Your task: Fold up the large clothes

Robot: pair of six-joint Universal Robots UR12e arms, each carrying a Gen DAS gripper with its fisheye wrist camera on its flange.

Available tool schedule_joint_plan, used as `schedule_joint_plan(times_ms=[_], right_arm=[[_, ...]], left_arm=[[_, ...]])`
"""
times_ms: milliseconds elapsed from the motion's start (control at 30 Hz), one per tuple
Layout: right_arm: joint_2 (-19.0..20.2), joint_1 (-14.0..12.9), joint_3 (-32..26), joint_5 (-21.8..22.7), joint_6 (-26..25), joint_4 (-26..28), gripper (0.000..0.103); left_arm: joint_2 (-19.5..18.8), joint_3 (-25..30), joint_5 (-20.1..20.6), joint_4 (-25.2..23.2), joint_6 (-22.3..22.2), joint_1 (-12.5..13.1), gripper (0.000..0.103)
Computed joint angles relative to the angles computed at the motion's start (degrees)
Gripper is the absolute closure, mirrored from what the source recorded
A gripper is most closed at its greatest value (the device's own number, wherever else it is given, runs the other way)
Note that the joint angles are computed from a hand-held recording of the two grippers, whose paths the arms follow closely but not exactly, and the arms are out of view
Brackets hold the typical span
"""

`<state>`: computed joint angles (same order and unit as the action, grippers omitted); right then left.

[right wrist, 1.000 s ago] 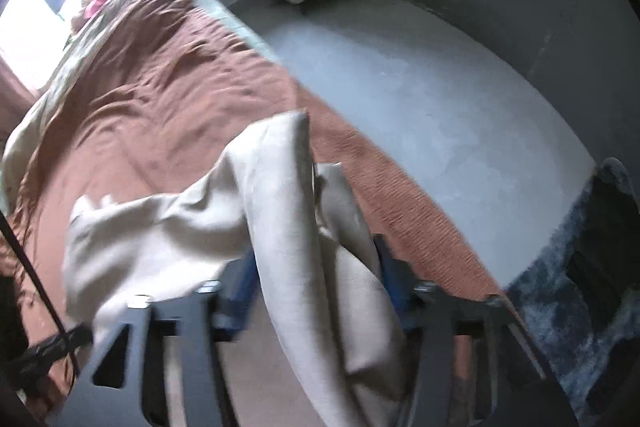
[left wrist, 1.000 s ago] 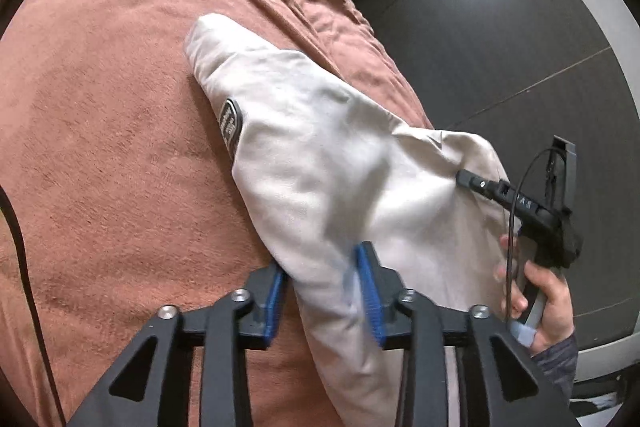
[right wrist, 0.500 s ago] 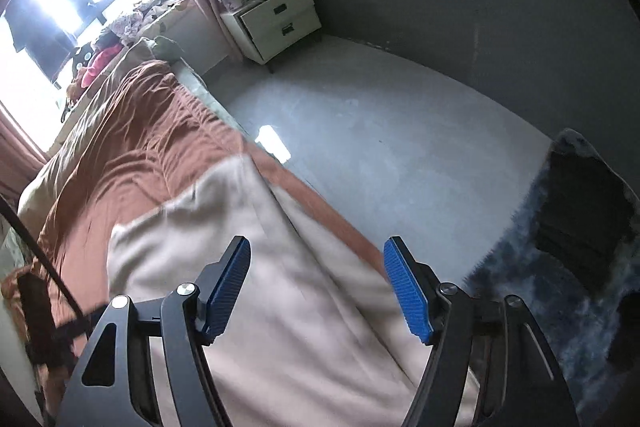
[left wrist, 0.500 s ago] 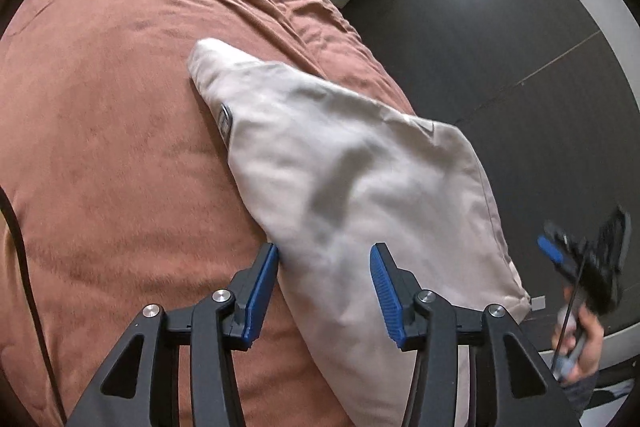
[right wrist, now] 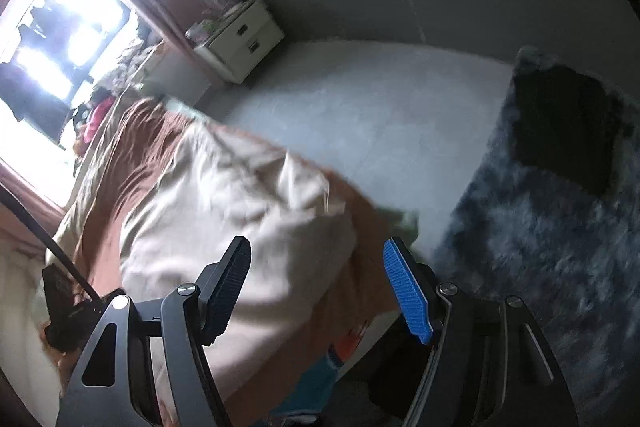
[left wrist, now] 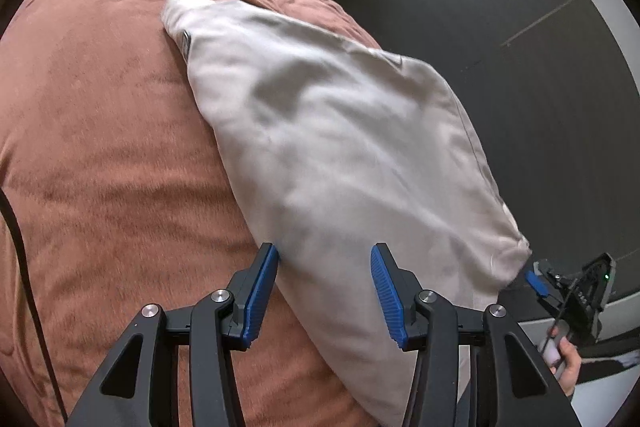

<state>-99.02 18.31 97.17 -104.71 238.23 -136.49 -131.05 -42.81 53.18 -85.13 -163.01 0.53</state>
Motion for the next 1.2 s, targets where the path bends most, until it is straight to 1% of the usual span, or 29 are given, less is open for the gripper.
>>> schedule_joint_plan(times_ms=[33, 67, 100, 133, 167, 200, 267, 367, 467, 633, 700, 733, 800, 833, 867, 900, 967, 1000, 1033, 1067, 1100, 1133, 1167, 1200], right_arm=[[0.37, 0.04, 0.11, 0.97, -0.11, 0.28, 0.036], [0.35, -0.08, 0.28, 1.44, -0.28, 0.71, 0.046], [0.68, -0.74, 0.23, 2.37, -0.52, 0.95, 0.053], [0.9, -1.54, 0.29, 3.43, -0.29, 0.71, 0.07], [1.25, -2.23, 0.38, 4.41, 0.07, -0.18, 0.083], [1.85, -2.83, 0.02, 4.85, 0.29, -0.59, 0.086], [3.08, -3.78, -1.23, 4.35, -0.24, 0.0, 0.09], [4.38, -4.73, -2.37, 4.86, 0.9, -0.09, 0.091], [4.36, -4.85, -2.57, 4.62, 2.91, 0.82, 0.091], [4.55, -1.87, -3.88, 0.58, 6.05, 3.36, 0.09], [4.07, -1.34, -3.07, 0.54, 7.78, 1.85, 0.09], [3.57, -0.95, -1.81, 0.78, 8.74, -0.57, 0.089], [3.07, -0.7, 0.14, 2.47, 9.96, -3.57, 0.077], [2.99, -0.83, 1.24, 4.28, 10.81, -5.33, 0.057], [3.06, -0.95, 2.07, 5.38, 11.64, -6.65, 0.046], [3.17, -0.97, 2.58, 5.88, 12.23, -7.62, 0.046], [3.63, -0.92, 4.0, 7.49, 12.51, -11.87, 0.046], [3.83, -0.87, 4.3, 7.64, 12.73, -12.79, 0.046], [4.17, -0.63, 4.23, 7.24, 13.57, -12.41, 0.049], [4.34, -0.72, 4.43, 7.61, 13.61, -13.24, 0.064], [4.46, -0.96, 4.84, 8.43, 13.34, -15.03, 0.074], [4.59, -0.84, 4.51, 7.66, 13.09, -14.86, 0.079], [4.61, -0.64, 3.84, 6.12, 12.47, -13.22, 0.084], [4.83, -0.36, 3.17, 5.21, 11.93, -12.09, 0.085]], left_arm=[[0.29, -0.57, 0.1, -0.01, 0.64, -0.05, 0.052], [0.4, -0.83, 0.19, -0.08, 1.0, -0.1, 0.052], [0.49, -1.14, 0.35, -0.14, 1.35, -0.19, 0.052], [0.54, -1.38, 0.44, 0.04, 1.49, -0.27, 0.052], [0.57, -1.6, 0.53, 0.22, 1.77, -0.33, 0.052], [0.6, -1.76, 0.57, 0.29, 2.09, -0.35, 0.052], [0.58, -1.88, 0.39, 0.16, 2.64, -0.33, 0.052], [0.52, -1.86, 0.07, -0.49, 2.78, -0.27, 0.052], [1.08, -2.73, -0.2, -0.57, 2.46, -0.09, 0.052], [2.21, -4.12, -0.52, -0.99, 2.93, 0.21, 0.052], [2.62, -4.55, -1.18, -1.45, 2.98, 0.44, 0.052], [2.5, -4.13, -1.69, -2.45, 3.21, 0.57, 0.052], [2.74, -4.41, -2.65, -3.95, 3.48, 0.65, 0.052], [2.9, -4.7, -3.04, -4.78, 3.64, 0.63, 0.052], [2.94, -4.74, -3.18, -5.36, 3.82, 0.57, 0.052], [3.17, -5.1, -3.29, -5.78, 4.11, 0.5, 0.052], [3.54, -5.69, -3.81, -7.72, 5.56, 0.41, 0.052], [3.73, -5.99, -3.83, -8.4, 5.92, 0.37, 0.052], [3.96, -6.52, -3.87, -8.7, 5.99, 0.35, 0.052], [4.09, -6.86, -4.09, -9.05, 6.01, 0.37, 0.052], [4.16, -7.06, -4.48, -9.62, 6.09, 0.4, 0.052], [4.14, -7.1, -4.89, -10.35, 6.16, 0.41, 0.052], [4.09, -7.07, -5.18, -10.84, 6.14, 0.39, 0.052], [4.02, -7.0, -5.42, -11.05, 6.04, 0.39, 0.052]])
